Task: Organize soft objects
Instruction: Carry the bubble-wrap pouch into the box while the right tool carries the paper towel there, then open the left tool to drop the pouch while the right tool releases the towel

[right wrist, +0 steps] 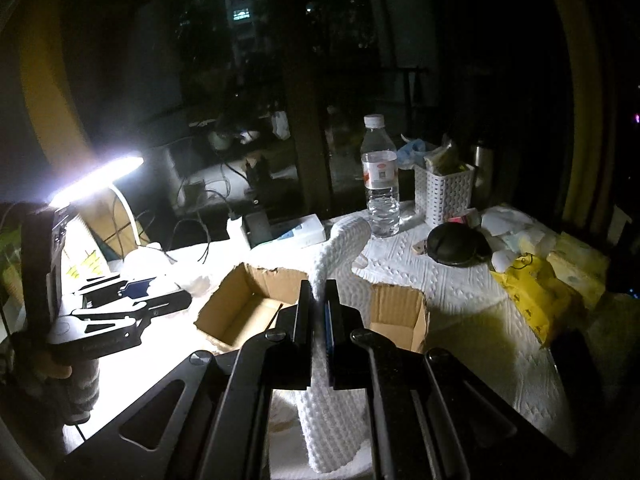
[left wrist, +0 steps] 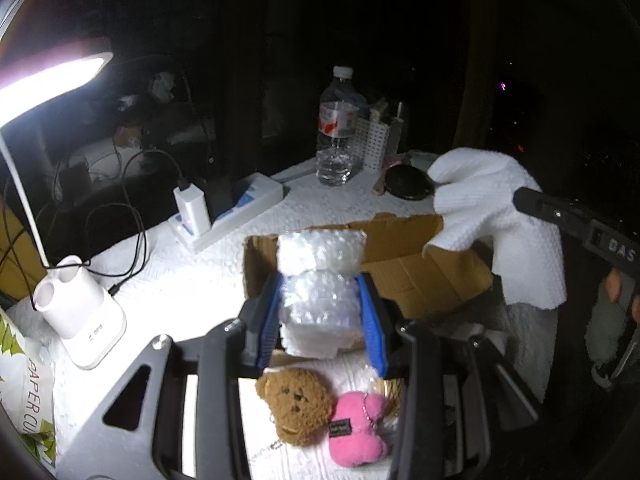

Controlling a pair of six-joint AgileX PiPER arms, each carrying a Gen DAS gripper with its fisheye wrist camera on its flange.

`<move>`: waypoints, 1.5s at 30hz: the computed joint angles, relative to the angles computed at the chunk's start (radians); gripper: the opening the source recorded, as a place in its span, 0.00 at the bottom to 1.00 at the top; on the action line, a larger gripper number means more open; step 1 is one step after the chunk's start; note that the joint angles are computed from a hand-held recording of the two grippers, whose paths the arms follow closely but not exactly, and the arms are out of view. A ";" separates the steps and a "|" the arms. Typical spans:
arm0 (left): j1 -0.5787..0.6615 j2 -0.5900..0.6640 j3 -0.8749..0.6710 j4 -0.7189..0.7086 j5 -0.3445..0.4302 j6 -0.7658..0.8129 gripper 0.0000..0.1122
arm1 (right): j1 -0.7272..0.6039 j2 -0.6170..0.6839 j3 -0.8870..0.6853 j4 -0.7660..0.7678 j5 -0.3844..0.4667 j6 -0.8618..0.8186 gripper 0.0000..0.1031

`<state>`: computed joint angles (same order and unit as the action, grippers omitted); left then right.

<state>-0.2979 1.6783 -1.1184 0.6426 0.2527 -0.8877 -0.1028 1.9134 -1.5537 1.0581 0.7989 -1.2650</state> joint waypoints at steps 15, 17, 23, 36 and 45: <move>0.019 0.154 -0.123 -0.083 0.032 0.048 0.34 | 0.027 0.283 -0.307 -0.166 0.039 0.211 0.05; 0.022 0.173 -0.139 -0.093 0.037 0.058 0.34 | 0.031 0.306 -0.324 -0.180 0.042 0.225 0.05; 0.026 0.213 -0.174 -0.103 0.052 0.069 0.34 | 0.047 0.367 -0.383 -0.248 0.046 0.287 0.05; 0.044 0.272 -0.229 -0.173 0.117 0.125 0.35 | 0.090 0.396 -0.376 -0.407 -0.003 0.374 0.05; 0.052 0.260 -0.221 -0.203 0.130 0.142 0.44 | 0.099 0.352 -0.321 -0.432 -0.012 0.371 0.34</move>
<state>-0.2463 1.9388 -1.3396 0.4393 0.3827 -0.7457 -0.0037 2.2655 -1.8742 0.6263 0.7869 -0.8935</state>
